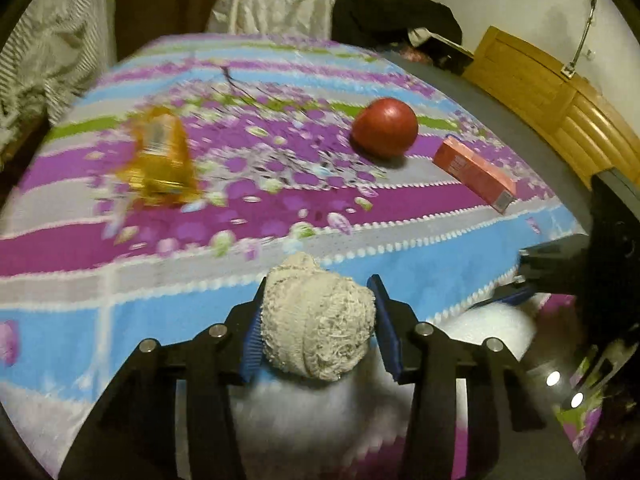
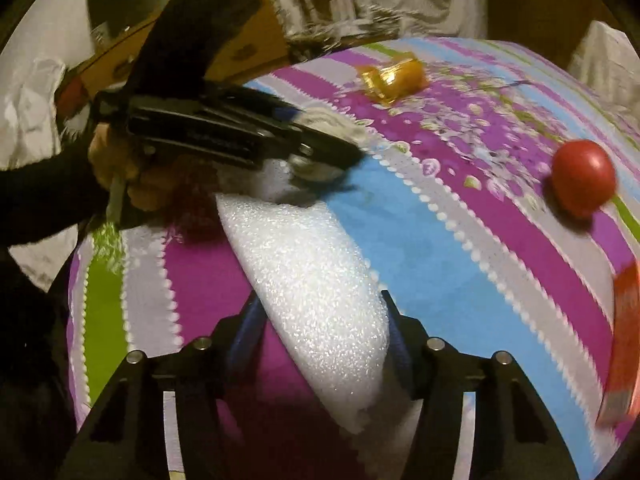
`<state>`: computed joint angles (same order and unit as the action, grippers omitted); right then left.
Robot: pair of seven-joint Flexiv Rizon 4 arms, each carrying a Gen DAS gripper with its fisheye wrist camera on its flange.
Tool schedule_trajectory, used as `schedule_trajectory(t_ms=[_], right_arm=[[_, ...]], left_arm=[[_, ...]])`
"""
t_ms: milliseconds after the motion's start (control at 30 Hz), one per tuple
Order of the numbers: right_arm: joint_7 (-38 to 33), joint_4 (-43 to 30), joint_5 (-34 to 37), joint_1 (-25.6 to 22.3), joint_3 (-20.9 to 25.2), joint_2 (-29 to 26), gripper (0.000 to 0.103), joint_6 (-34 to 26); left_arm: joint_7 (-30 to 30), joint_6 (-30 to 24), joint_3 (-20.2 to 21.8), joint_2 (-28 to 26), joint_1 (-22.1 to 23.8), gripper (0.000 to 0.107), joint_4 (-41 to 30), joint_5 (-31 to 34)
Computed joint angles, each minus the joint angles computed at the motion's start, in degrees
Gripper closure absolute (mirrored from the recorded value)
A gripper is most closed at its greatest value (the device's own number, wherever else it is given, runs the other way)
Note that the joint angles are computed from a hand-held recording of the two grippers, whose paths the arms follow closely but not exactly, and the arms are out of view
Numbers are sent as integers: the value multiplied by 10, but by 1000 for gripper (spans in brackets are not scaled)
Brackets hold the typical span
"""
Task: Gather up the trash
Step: 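Grasp the grey yarn ball with the left tool while the right tool grasps the white foam sheet, then carry the yarn ball and foam sheet with both tools over the bucket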
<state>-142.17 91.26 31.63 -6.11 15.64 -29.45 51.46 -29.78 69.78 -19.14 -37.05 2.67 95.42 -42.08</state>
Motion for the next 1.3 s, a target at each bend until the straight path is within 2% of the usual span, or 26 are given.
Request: schedule_trajectory(t_ms=[33, 67, 100, 200, 333, 433, 533, 700, 800, 900, 1000, 1167, 1300], right_arm=[[9, 22, 9, 2, 0, 15, 44, 23], [27, 50, 23, 5, 0, 35, 44, 54], [54, 80, 32, 14, -3, 56, 44, 90], [143, 146, 48, 39, -10, 101, 44, 169], [297, 216, 22, 104, -15, 139, 44, 268], [405, 260, -51, 167, -34, 146, 44, 341], [448, 237, -52, 172, 7, 128, 44, 363], [510, 167, -111, 198, 33, 82, 44, 352], [540, 113, -155, 218, 48, 56, 44, 330], [586, 50, -215, 258, 39, 26, 44, 293], [632, -10, -278, 303, 15, 1, 44, 258], [689, -116, -358, 364, -14, -50, 44, 184], [703, -205, -398, 400, -24, -96, 44, 116]], left_arm=[[3, 23, -26, 7, 21, 62, 18, 3], [10, 36, -34, 21, 32, 62, 38, -2], [40, 59, -26, 43, 27, 62, 67, -39], [75, 116, -38, 93, 49, 62, 139, -77], [70, 114, -13, 157, 57, 61, 207, -128], [105, 129, 3, 198, 57, 61, 251, -187], [126, 122, 32, 231, 58, 61, 277, -230], [171, 112, 89, 268, 65, 61, 282, -296], [174, 112, 129, 268, 67, 61, 267, -298], [154, 101, 178, 258, 75, 61, 241, -259], [146, 115, 199, 242, 91, 61, 215, -226], [89, 104, 210, 214, 137, 61, 172, -165], [61, 103, 203, 192, 171, 61, 146, -132]])
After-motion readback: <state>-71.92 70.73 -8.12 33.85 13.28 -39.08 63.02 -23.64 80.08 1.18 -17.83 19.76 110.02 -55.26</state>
